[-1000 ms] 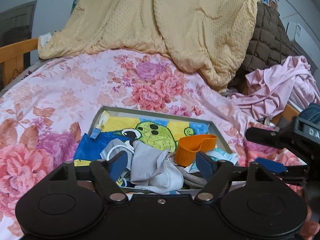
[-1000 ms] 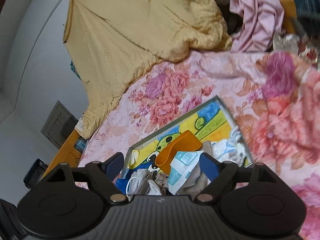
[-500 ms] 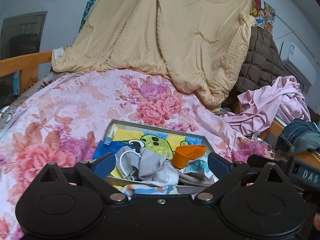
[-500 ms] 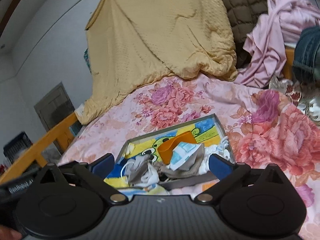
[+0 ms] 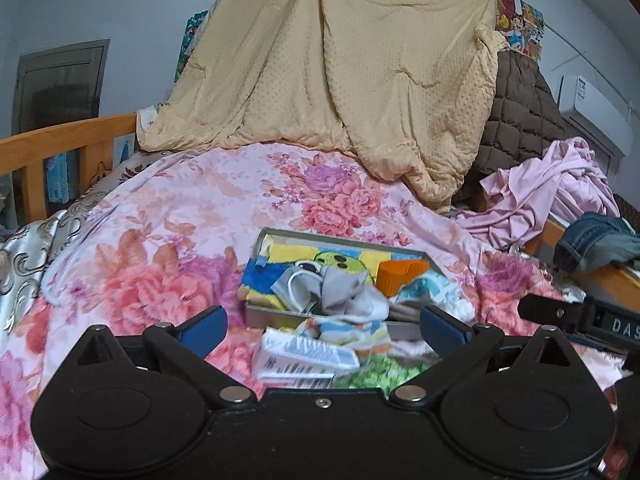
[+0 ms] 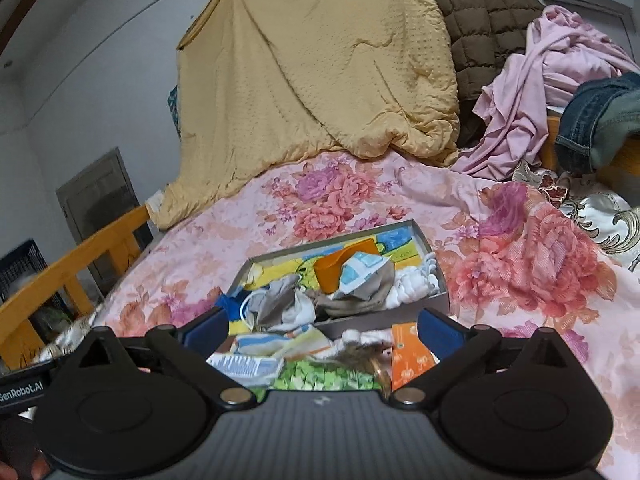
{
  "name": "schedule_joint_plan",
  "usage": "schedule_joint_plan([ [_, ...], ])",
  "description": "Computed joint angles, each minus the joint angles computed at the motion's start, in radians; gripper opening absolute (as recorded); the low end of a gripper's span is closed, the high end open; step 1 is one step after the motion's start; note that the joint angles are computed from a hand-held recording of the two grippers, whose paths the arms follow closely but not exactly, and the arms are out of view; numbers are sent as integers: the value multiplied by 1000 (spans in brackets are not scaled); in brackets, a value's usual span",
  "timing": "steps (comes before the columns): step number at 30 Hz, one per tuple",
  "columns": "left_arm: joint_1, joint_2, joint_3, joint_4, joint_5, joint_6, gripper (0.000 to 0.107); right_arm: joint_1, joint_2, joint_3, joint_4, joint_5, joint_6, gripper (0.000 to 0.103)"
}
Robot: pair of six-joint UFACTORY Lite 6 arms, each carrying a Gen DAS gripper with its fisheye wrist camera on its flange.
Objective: Organize soft objects
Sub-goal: 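Withdraw both tools from the tray back over the remaining pile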
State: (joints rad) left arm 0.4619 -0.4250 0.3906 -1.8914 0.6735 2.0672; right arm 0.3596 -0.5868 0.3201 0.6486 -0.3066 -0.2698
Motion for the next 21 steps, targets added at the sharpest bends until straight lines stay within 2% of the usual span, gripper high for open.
schedule_joint_plan([
  [4,84,-29,-52,51,62,-5,102,126,-42,-29,323,-49,-291,103],
  [8,153,-31,-89,81,107,4,102,261,-38,-29,570,-154,-509,103],
  [15,239,3,-127,81,158,89,102,417,-15,-30,819,-290,-643,103],
  [21,261,54,-127,86,150,133,102,465,25,-6,914,-362,-688,103],
])
